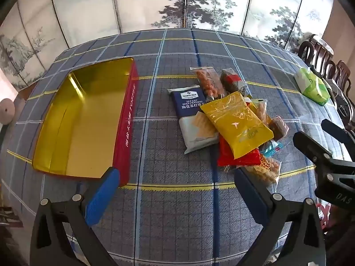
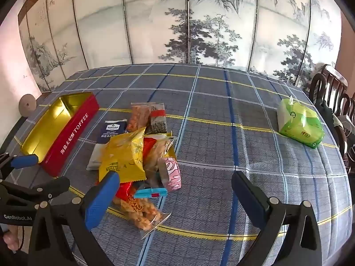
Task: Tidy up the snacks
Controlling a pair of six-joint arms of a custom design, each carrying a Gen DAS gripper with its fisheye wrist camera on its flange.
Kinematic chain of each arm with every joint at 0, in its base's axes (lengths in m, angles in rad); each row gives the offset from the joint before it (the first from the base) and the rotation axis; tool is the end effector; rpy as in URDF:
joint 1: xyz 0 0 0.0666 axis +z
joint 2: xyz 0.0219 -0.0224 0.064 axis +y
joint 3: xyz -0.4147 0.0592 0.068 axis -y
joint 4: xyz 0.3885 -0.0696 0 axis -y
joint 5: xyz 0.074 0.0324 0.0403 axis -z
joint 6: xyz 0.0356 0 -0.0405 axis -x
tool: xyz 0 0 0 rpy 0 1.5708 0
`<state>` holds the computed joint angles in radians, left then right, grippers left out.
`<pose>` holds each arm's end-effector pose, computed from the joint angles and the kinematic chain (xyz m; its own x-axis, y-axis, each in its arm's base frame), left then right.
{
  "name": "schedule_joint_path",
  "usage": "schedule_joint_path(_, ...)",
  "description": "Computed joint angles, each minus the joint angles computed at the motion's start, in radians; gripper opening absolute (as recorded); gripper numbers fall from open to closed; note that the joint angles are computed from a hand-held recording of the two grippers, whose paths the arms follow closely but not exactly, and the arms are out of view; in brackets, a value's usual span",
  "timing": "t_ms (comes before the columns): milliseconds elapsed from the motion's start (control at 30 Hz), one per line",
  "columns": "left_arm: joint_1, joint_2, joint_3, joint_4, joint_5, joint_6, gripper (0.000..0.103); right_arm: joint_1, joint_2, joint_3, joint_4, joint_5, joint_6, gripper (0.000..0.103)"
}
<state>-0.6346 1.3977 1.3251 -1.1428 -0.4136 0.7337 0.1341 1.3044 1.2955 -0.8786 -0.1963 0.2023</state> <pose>0.3641 -0.2507 0.4226 -0.8488 -0.1365 -0.5107 -0.1860 0.9814 0.0468 0.4306 0.0647 0.4605 -0.7020 -0.2936 -0.6489 -0.4024 0.9152 0.0213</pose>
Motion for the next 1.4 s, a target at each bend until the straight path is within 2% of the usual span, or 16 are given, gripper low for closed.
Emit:
schedule_joint_path(33, -0.005, 0.007, 0.006, -0.009, -0.010, 0.005, 0.102, 0.000, 0.001, 0.001, -0.005, -0.004, 0.001, 0.103)
schedule_joint_path(167, 0.015, -0.031, -0.039, 0.037, 0.042, 0.019, 0.102, 0.013, -0.007, -0.011, 0.000, 0.015, -0.001, 0.103)
schedule_joint_path(233, 0.011, -0.041, -0.042, 0.029, 0.042, 0.027, 0.102, 0.022, -0.016, -0.023, 0.006, 0.025, -0.007, 0.103)
schedule_joint_path(267, 0.012, -0.046, -0.045, 0.029, 0.048, 0.028, 0.102, 0.019, -0.004, -0.007, -0.022, -0.012, -0.003, 0.103)
schedule_joint_path(333, 0.025, -0.044, -0.050, 0.038, 0.064, 0.022, 0.101, 0.019, -0.016, -0.024, -0.008, -0.014, -0.008, 0.103)
schedule_joint_path(700, 0.020, -0.044, -0.056, 0.043, 0.023, 0.012, 0.101, 0.026, -0.009, -0.027, -0.014, -0.014, -0.006, 0.103)
schedule_joint_path(933, 0.027, -0.050, -0.070, 0.064, 0.035, 0.016, 0.101, 0.027, -0.008, -0.029, -0.015, -0.014, 0.001, 0.103)
schedule_joint_path(1167, 0.021, -0.053, -0.078, 0.092, 0.032, -0.010, 0.101, 0.030, -0.005, -0.028, -0.013, -0.009, 0.004, 0.103)
schedule_joint_path(1400, 0.018, -0.038, -0.065, 0.074, 0.052, -0.019, 0.101, 0.031, -0.006, -0.026, -0.014, -0.012, 0.013, 0.103)
